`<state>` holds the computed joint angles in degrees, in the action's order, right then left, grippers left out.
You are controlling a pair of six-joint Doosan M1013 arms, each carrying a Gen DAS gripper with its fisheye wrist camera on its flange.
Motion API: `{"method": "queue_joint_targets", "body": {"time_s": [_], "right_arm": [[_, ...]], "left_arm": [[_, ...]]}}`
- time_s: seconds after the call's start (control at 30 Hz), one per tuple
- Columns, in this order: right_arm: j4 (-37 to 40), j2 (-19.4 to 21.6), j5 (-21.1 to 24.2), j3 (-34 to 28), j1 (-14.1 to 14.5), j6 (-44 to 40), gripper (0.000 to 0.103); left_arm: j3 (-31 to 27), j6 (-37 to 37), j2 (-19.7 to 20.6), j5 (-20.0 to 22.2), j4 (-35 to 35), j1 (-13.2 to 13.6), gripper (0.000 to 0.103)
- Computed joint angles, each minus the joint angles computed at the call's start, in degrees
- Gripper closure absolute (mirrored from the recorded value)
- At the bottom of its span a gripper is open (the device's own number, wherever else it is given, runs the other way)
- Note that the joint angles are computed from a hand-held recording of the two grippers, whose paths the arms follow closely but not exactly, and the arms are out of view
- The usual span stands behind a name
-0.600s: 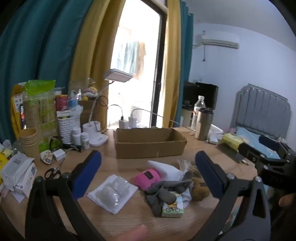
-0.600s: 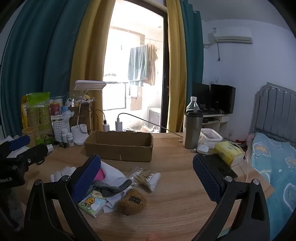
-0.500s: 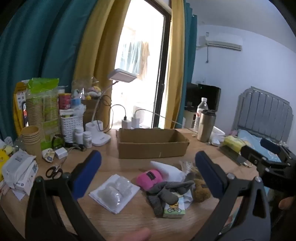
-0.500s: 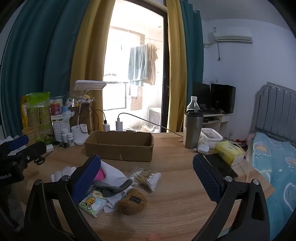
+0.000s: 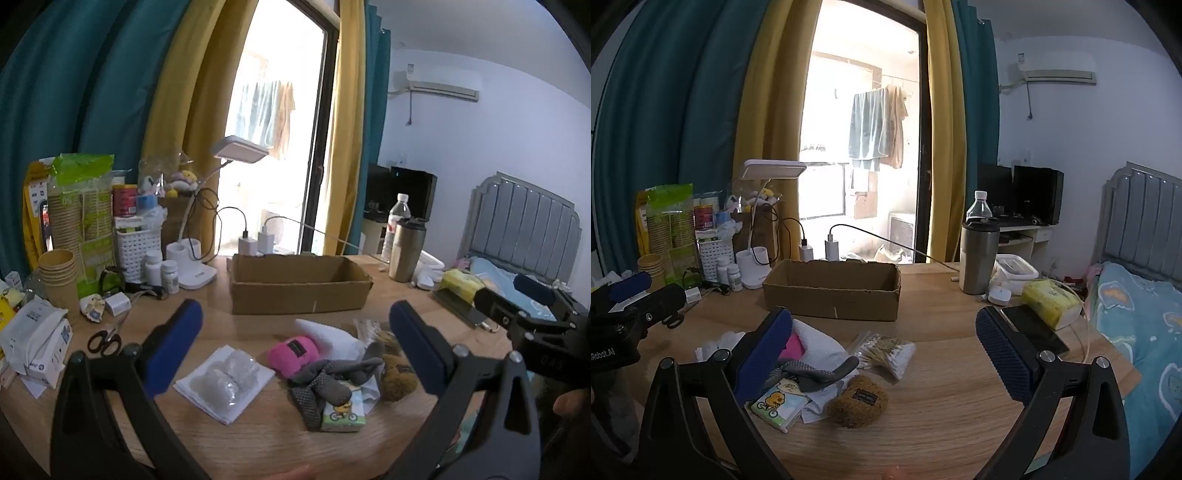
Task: Organize soft objects
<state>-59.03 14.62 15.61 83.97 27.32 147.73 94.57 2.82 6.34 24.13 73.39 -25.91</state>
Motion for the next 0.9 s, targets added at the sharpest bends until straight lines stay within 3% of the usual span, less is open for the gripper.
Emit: {"method": "queue_joint_targets", "body": {"time_s": [0.9], "right_arm": [[3.8, -0.2, 0.5, -0.3, 0.4, -3.7, 0.001]], "left_arm": [[-0.3, 0.6, 0.3, -0.2, -1.4, -0.1, 0.001]]}}
